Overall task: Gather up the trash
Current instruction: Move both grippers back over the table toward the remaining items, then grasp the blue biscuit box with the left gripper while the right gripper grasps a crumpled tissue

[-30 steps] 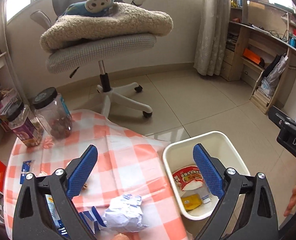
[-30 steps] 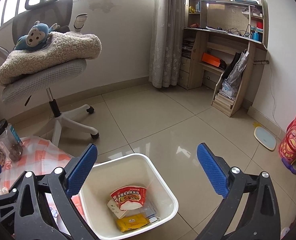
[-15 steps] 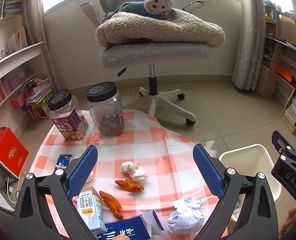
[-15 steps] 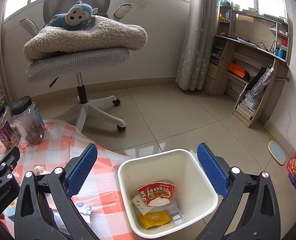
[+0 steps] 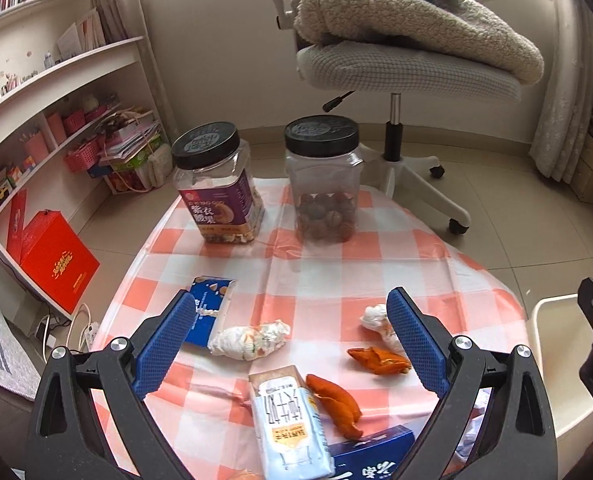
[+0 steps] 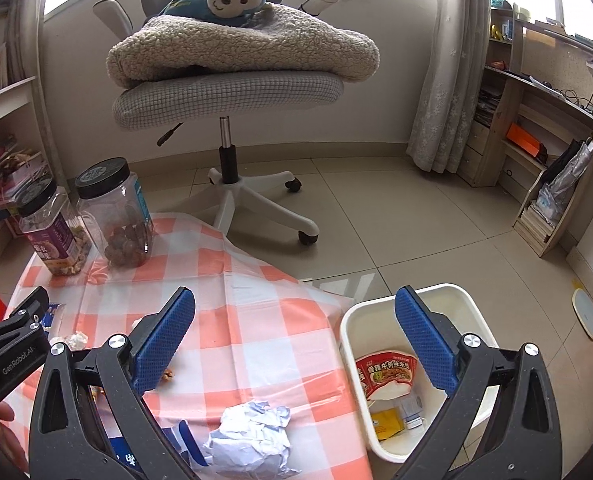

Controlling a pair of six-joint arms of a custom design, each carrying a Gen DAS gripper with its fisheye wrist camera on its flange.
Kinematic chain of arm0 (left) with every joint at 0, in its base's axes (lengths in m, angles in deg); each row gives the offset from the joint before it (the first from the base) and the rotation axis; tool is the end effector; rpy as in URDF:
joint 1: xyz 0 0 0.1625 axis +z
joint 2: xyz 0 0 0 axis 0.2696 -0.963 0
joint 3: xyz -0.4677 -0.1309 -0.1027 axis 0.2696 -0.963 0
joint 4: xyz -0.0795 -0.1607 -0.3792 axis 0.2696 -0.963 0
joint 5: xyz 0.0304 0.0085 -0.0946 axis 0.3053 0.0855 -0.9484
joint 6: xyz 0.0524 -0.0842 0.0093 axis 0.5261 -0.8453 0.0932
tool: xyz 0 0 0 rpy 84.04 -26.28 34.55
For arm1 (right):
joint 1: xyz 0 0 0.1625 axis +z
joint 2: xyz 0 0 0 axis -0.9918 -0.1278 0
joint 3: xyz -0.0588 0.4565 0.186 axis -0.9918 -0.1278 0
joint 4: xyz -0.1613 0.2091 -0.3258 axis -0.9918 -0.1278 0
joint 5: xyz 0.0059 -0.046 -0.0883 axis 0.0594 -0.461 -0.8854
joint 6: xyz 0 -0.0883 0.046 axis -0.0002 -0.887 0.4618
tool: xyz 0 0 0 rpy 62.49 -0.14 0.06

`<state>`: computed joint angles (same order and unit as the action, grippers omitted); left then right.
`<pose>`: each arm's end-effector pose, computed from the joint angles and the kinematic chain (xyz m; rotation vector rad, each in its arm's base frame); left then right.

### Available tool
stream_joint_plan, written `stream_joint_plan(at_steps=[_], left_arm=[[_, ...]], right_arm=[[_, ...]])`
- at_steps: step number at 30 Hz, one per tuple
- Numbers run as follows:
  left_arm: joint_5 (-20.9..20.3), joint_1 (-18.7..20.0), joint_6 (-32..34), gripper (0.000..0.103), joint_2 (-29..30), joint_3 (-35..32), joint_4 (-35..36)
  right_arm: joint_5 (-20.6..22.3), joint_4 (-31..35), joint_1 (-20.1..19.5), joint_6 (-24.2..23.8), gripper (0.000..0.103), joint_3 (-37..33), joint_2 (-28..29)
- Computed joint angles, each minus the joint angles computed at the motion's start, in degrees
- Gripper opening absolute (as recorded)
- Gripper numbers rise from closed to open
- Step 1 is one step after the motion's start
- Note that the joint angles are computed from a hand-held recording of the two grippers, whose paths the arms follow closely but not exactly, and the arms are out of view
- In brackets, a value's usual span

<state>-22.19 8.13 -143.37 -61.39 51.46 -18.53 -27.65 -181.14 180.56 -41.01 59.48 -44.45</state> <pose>-0.3375 -0.3785 0.0777 -0.3888 1.7494 -1.0300 0.1610 -0.4518 0.2567 0.8739 -2.2426 0.8847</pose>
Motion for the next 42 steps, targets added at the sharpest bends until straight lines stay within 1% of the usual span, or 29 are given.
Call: stream_joint_plan(at_steps=[6,12,16,18,21,23,25,26,27,28,30,33,35,37,39,40,41,42], left_arm=[[-4.61,4.27,0.73,0.093,-6.97,7.52,-6.72],[-6.14,10.02,3.76,0.093,-12.14,13.6,-13.39],[-6.37,14.14,9.17,0.093,-15.48,18.03,-23.94],[-6.55,15.82,11.74,0.093,-16.19,19.56,-27.85],[-7.46,18.29,15.22,0.093,-16.72,21.26,-32.48],[-8.11,19.51,17.81,0.093,-17.38,23.34,-37.69],[-7.17,19.31,18.84,0.092,-18.33,25.9,-42.55],[-6.65,18.98,19.59,0.084,-18.98,26.88,-44.43],[-6.2,18.52,19.79,0.069,-19.47,27.2,-44.41],[-5.94,18.03,19.88,0.06,-19.84,27.18,-43.6],[-6.29,17.56,20.05,0.059,-20.15,26.99,-42.1],[-6.22,16.64,19.85,0.056,-20.25,27.65,-41.84],[-5.75,15.7,18.55,0.056,-21.75,28.64,-41.88],[-4.85,14.49,16.5,0.056,-23.68,29.02,-40.84],[-4.25,13.4,14.77,0.056,-25.53,29.05,-38.24],[-4.06,13.04,14.2,0.056,-25.85,28.74,-36.97],[-4.01,12.61,13.58,0.056,-26.14,28.54,-35.79],[-4.02,12.24,13.09,0.056,-26.34,28.35,-34.85]], right_arm=[[-0.74,0.12,2.07,0.53,0.096,0.74,3.14],[-2.36,0.22,3.07,-1.19,0.096,0.6,5.79],[-3.84,4.24,3.19,-0.55,0.096,-0.87,6.86],[-4.93,7.21,3.28,-0.04,0.096,-1.89,7.47],[-6.18,9.99,3.22,-0.35,0.096,-2.77,8.57],[-6.88,12.45,3.27,-0.22,0.096,-3.52,9.22],[-6.87,15.3,3.28,-0.06,0.096,-4.38,9.85],[-6.83,16.75,3.31,-0.24,0.096,-4.93,10.28],[-6.78,18.3,3.38,-0.46,0.096,-5.46,10.69],[-6.72,20.46,3.41,-0.43,0.096,-6.07,11.0],[-7.01,26.1,3.52,0.25,0.096,-7.46,11.39],[-8.77,28.62,4.17,0.12,0.096,-8.95,13.77],[-9.81,30.84,4.41,0.63,0.095,-10.17,15.45],[-11.53,33.21,4.76,1.88,0.085,-11.39,17.03],[-12.53,34.73,5.1,1.94,0.08,-12.02,18.22],[-13.19,34.9,5.31,1.65,0.071,-12.17,18.85],[-13.77,35.13,5.49,1.76,0.066,-12.35,19.44],[-14.07,35.73,5.54,2.44,0.057,-12.58,19.8]])
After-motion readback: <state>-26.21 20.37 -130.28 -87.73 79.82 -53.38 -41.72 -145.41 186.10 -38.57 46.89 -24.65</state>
